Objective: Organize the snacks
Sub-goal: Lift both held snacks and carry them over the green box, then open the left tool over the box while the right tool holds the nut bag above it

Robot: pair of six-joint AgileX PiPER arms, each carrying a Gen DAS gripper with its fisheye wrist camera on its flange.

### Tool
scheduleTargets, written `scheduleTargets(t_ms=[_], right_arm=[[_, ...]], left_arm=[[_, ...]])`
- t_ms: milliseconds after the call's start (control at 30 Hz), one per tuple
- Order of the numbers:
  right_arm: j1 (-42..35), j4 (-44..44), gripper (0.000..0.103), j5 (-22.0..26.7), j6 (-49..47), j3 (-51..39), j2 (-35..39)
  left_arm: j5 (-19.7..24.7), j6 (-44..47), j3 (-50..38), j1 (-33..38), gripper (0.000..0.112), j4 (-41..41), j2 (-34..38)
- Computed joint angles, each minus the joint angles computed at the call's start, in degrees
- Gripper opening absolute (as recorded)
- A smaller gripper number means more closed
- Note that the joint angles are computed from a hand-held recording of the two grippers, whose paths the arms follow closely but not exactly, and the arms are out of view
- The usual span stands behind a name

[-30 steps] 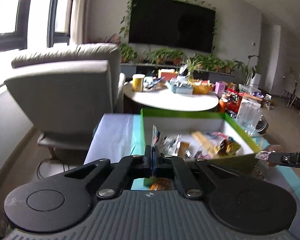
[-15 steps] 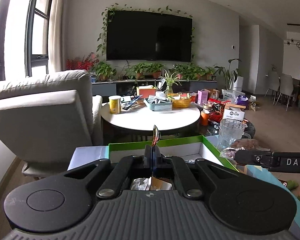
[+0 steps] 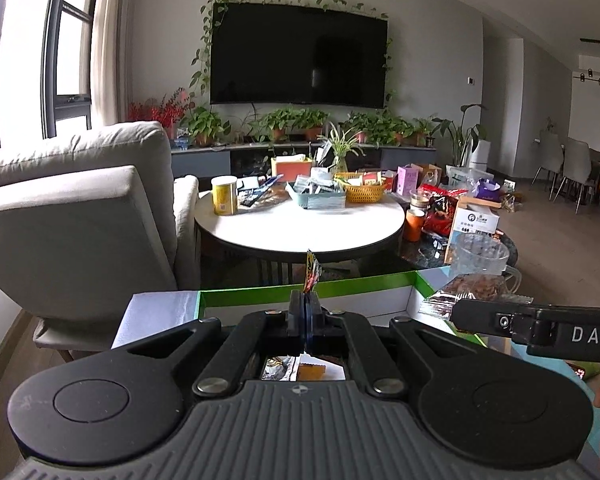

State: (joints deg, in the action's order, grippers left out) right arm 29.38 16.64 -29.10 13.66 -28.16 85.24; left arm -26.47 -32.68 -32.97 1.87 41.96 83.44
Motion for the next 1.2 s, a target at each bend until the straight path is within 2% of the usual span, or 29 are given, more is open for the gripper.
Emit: scheduleTargets(t_ms=[500,900,1000,1067,1133,1200], right_arm=[[-4.0,-11.6,0.058,1.6,10.2,-7.0,9.6],[-4.2,-10.6,0.058,3.8,10.2,-10.0,12.4],[-4.1,-10.2,0.058,4.4,9.9,-10.5,12.6],[-3.9,-9.8,0.058,4.7,9.6,-10.7,12.6],[-3.8,-9.6,0.058,5.1,9.5,-10.6,12.4],[-3.8,-10.0,0.058,5.2,9.8,-10.8,12.4]], left_arm=[[2.4,3.4,-8.1,-2.0,0.001,-4.4,12.0],[3.7,3.0,-11.2,-3.1,0.003,-4.3,15.8],[4.4,4.1,-11.1,-3.4,0.011,-5.5,15.9],[5.2,6.1,-11.0,-3.8,0.029,-7.8,15.8],[4.7,9.1,-10.4,-4.0,0.034,-11.1,15.4],[4.6,9.7,-9.9,-3.9,0.035,-11.5,14.9]])
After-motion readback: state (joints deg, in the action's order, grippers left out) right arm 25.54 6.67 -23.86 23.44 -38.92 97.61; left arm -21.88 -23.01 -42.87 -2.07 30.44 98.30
